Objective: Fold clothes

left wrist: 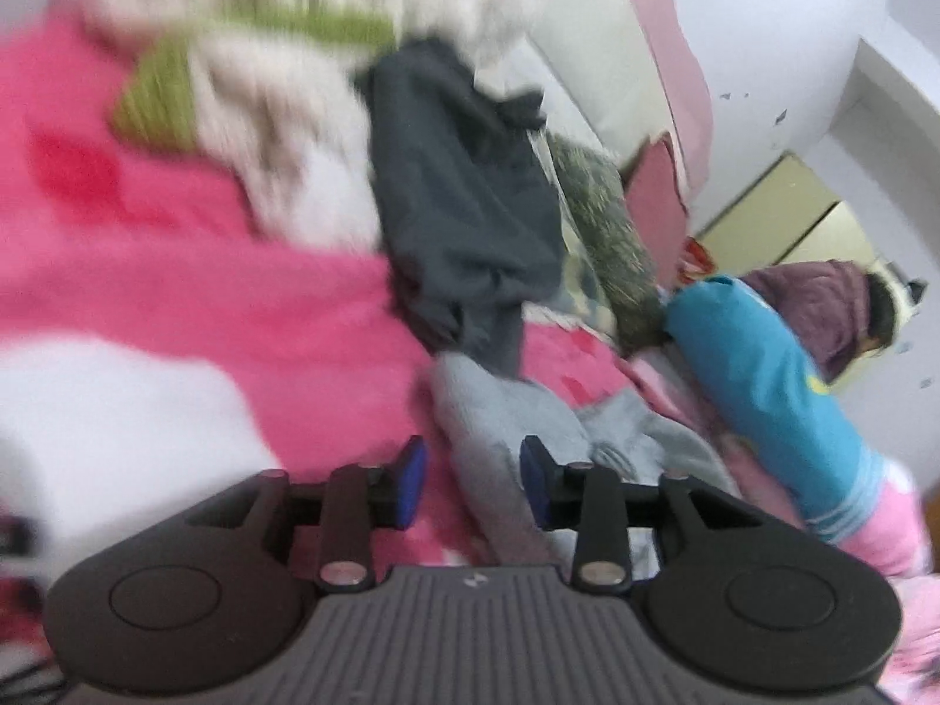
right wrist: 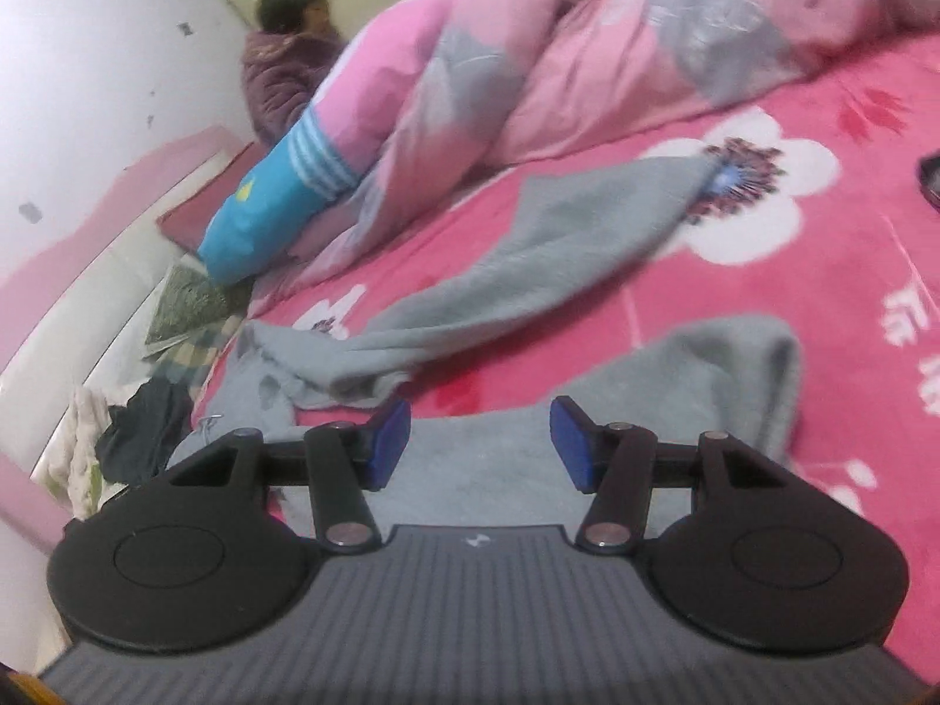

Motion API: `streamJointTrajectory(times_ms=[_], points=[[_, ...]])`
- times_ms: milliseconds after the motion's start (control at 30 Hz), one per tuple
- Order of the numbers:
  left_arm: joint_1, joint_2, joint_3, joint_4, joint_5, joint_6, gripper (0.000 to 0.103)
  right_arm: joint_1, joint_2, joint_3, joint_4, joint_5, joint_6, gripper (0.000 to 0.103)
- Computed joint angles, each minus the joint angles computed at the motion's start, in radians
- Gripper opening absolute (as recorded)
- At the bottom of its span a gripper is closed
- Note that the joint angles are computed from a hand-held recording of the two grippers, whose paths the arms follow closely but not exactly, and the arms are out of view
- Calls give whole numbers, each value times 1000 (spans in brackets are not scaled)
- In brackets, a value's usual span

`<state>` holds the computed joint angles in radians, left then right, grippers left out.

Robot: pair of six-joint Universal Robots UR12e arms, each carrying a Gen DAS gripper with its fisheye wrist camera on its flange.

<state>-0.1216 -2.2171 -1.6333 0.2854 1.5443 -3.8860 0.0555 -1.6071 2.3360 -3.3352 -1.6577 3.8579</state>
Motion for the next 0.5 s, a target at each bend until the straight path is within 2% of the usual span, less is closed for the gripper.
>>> streamJointTrajectory(times_ms=[100, 233, 367, 467, 500], points=[[-17, 59, -52, 17, 28, 26, 43, -11, 3, 14, -24, 4, -31, 52], [-60, 126, -94, 60, -36, 77, 52, -30, 25, 14, -86, 41, -126, 52], [-124, 98, -46, 95, -199, 167, 53, -31, 77, -35, -115, 86, -253, 52], [-175, 44, 28, 29, -283, 266, 49, -23, 127, -101, -113, 122, -361, 51], [-186, 27, 49, 5, -292, 284, 43, -20, 144, -126, -108, 135, -398, 50]])
